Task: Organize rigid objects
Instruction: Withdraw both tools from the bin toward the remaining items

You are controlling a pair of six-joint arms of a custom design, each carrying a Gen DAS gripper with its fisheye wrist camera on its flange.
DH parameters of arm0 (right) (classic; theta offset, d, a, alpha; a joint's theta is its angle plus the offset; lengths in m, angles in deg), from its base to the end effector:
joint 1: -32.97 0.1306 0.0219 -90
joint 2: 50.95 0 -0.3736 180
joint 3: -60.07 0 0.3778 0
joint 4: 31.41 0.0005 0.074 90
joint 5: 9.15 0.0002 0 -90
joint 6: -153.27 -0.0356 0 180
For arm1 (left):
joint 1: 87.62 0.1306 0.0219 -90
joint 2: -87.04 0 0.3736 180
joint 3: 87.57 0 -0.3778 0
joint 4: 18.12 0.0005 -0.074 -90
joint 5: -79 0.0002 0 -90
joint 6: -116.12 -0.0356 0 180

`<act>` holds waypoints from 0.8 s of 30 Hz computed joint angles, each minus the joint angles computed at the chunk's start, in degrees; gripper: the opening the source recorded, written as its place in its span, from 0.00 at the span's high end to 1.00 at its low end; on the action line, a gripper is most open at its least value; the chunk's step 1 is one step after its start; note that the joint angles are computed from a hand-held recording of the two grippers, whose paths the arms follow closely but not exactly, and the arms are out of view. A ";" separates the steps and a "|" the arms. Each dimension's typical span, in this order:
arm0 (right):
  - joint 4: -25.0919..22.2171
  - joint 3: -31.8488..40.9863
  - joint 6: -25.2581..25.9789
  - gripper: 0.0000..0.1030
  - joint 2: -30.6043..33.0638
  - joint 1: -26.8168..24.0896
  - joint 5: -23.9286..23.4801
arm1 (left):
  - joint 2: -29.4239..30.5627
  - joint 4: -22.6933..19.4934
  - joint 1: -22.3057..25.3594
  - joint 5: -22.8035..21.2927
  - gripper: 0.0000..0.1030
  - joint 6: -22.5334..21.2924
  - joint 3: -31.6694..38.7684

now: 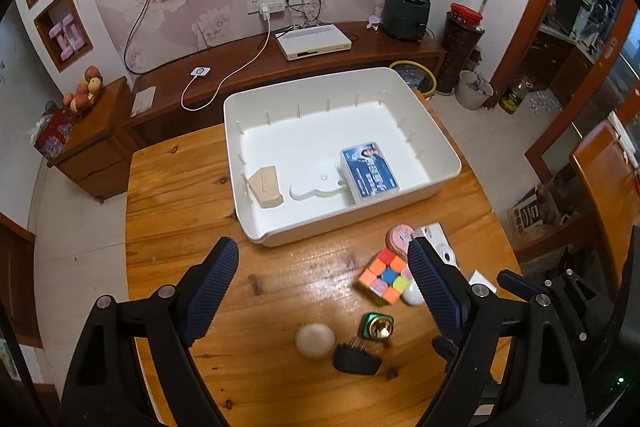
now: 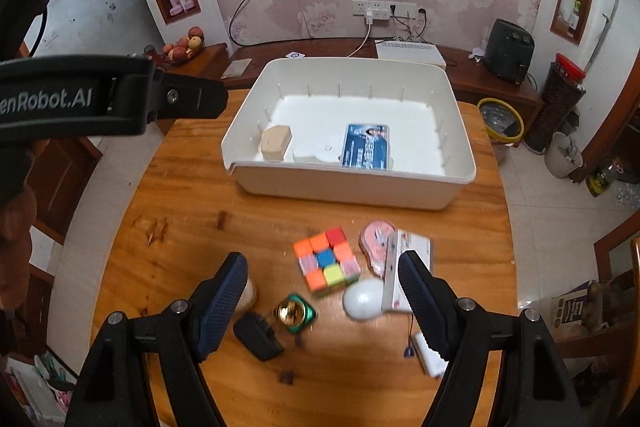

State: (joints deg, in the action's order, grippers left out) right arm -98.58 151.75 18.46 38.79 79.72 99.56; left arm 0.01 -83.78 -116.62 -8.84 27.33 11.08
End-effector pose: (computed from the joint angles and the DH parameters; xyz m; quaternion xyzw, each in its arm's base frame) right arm 0.3120 0.3143 0.4191 0.0185 0.9642 0.0409 0.2614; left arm 0.4118 -0.2304 0.4461 0.2366 0.9363 -0.0851 0.2453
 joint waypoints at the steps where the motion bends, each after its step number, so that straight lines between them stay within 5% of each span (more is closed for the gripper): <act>1: -0.35 -0.37 -0.37 0.24 -0.39 0.49 0.12 | -0.56 0.04 -0.19 -0.33 0.14 -0.10 -0.56; 16: -1.75 -9.54 -6.69 0.24 -5.24 6.44 -0.39 | -6.09 0.02 0.97 -2.26 0.14 3.27 -8.33; 24: 1.13 -13.78 -4.71 0.24 -5.91 7.62 -3.13 | -6.38 -0.96 0.74 -5.24 0.14 3.10 -12.80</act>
